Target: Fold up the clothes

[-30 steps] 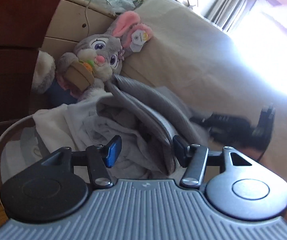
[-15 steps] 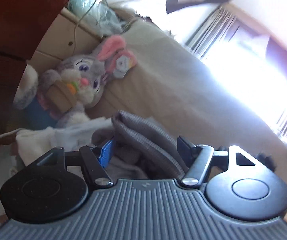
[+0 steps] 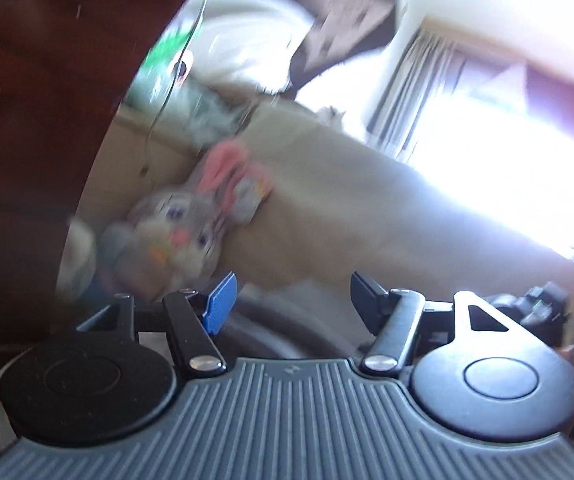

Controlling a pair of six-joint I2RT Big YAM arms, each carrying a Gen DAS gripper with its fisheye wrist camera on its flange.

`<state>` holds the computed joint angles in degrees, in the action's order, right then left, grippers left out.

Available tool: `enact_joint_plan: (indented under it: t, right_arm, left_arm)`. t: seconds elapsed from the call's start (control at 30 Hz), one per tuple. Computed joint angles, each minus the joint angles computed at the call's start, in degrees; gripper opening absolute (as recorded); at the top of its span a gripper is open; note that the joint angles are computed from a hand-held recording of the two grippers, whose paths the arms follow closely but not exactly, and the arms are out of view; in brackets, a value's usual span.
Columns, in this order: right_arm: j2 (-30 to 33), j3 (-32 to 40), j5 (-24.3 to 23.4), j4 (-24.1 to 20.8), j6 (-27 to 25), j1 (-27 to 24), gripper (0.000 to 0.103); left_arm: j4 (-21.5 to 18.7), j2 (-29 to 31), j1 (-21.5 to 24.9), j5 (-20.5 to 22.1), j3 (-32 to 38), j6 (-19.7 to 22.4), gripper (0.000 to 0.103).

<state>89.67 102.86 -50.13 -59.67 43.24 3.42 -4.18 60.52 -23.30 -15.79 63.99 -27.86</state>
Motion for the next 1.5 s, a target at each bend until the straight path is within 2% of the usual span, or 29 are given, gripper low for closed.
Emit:
enact_joint_plan:
  t: [0.1,0.13,0.17,0.23,0.27,0.33,0.37,0.4,0.43,0.5,0.57,0.6,0.63,0.7,0.77,0.87,0.9,0.97,1.0,1.07,1.13,1.2,1.27,1.37,1.43,1.5]
  right_arm:
    - [3.49,5.15,-4.42,-9.08,-9.86,-0.6,0.041]
    - [4.85,7.19,-5.68,-12.71,-13.58,-0.77,0.047]
    - [6.87,10.54,-6.38,-19.21,-20.16,-1.02,0.047]
    - [8.19,14.18,-3.77,-25.83,-29.13,-1.43,0.049]
    - [8.55,15.7,-1.97,-27.16,-31.55,-1.84,0.049]
    - [7.25,15.39,1.89,-23.24,-31.94,-2.9,0.051]
    - [6.52,15.0,3.79,-20.94,-32.06,-3.44,0.054]
    - [6.26,14.77,6.34,-19.12,-31.2,-3.7,0.062]
    - [6.15,14.62,9.07,-17.53,-30.22,-3.88,0.063]
    - [5.26,11.49,11.07,-10.78,-26.48,-4.58,0.063]
    - [3.41,6.15,13.46,-0.94,-21.14,-5.08,0.062]
    - [2.85,4.02,14.81,3.48,-20.07,-5.01,0.041]
    - [3.08,3.43,15.33,5.3,-20.85,-4.98,0.03]
    - [2.96,2.45,17.45,8.2,-22.11,-4.19,0.026]
    - [3.26,3.99,22.66,6.91,-27.36,-2.77,0.026]
    - [3.33,8.08,33.85,2.98,-35.46,-0.01,0.03]
    - [3.03,9.49,38.22,1.47,-37.34,1.07,0.035]
    - [2.47,13.04,42.89,-2.89,-39.73,1.58,0.044]
    - [2.25,15.09,42.6,-6.28,-41.09,1.17,0.049]
    - [1.91,19.04,41.21,-13.79,-44.3,0.12,0.051]
    - [-2.46,15.66,39.7,-15.95,-47.46,-0.78,0.052]
    - [-7.09,11.99,38.05,-17.64,-50.62,-1.82,0.057]
    - [-12.46,6.08,36.72,-17.02,-50.68,-2.72,0.057]
    - [-21.49,-3.72,37.61,-14.58,-50.89,-2.45,0.057]
    - [-27.29,-9.74,36.87,-12.55,-47.36,-2.34,0.057]
    - [-31.49,-14.32,34.68,-11.07,-44.36,-2.62,0.057]
  left_arm:
    - [-4.12,1.75,0.02,3.61,3.2,0.54,0.065]
    - [-6.67,2.74,0.02,4.24,4.52,0.52,0.064]
    - [-10.08,4.06,0.01,4.47,6.08,0.34,0.062]
    - [-16.95,6.91,0.0,4.98,9.45,0.02,0.061]
    - [-20.41,8.43,0.0,5.24,11.27,-0.12,0.061]
    - [-22.76,9.28,-0.02,5.15,12.62,-0.56,0.061]
    - [-23.09,9.4,-0.01,4.93,12.77,-0.84,0.061]
    - [-23.13,9.6,-0.04,4.52,12.8,-1.0,0.061]
    - [-22.96,9.77,-0.1,4.04,12.69,-0.89,0.061]
    - [-22.74,9.86,-0.11,3.38,12.5,-0.33,0.061]
    - [-22.98,9.85,-0.28,3.59,12.63,-0.12,0.061]
    - [-22.87,9.96,-0.32,3.85,12.58,-0.01,0.061]
    - [-22.62,10.15,-0.28,4.19,12.44,0.18,0.061]
    - [-22.66,10.58,-0.22,4.82,12.46,0.42,0.062]
    - [-24.35,11.06,-0.24,5.36,13.43,0.09,0.062]
    - [-28.29,11.29,-0.5,5.79,15.5,-0.86,0.061]
    - [-30.07,11.12,-1.06,4.84,16.08,-0.26,0.062]
    - [-33.67,10.35,-2.3,3.15,16.96,0.53,0.067]
    - [-35.85,9.98,-2.81,3.14,17.49,0.01,0.075]
    - [-40.61,9.32,-3.62,4.4,18.64,-2.17,0.089]
    - [-45.08,8.75,-4.67,5.63,19.69,-3.62,0.089]
    - [-49.03,8.28,-6.39,6.1,20.4,-3.22,0.089]
    - [-52.88,7.71,-8.36,5.48,20.98,-3.61,0.09]
    - [-58.34,5.97,-11.34,5.22,21.01,-7.48,0.09]
    - [-60.25,4.51,-13.66,5.14,20.49,-7.92,0.09]
    - [-62.69,3.92,-17.06,1.48,20.96,-7.34,0.09]
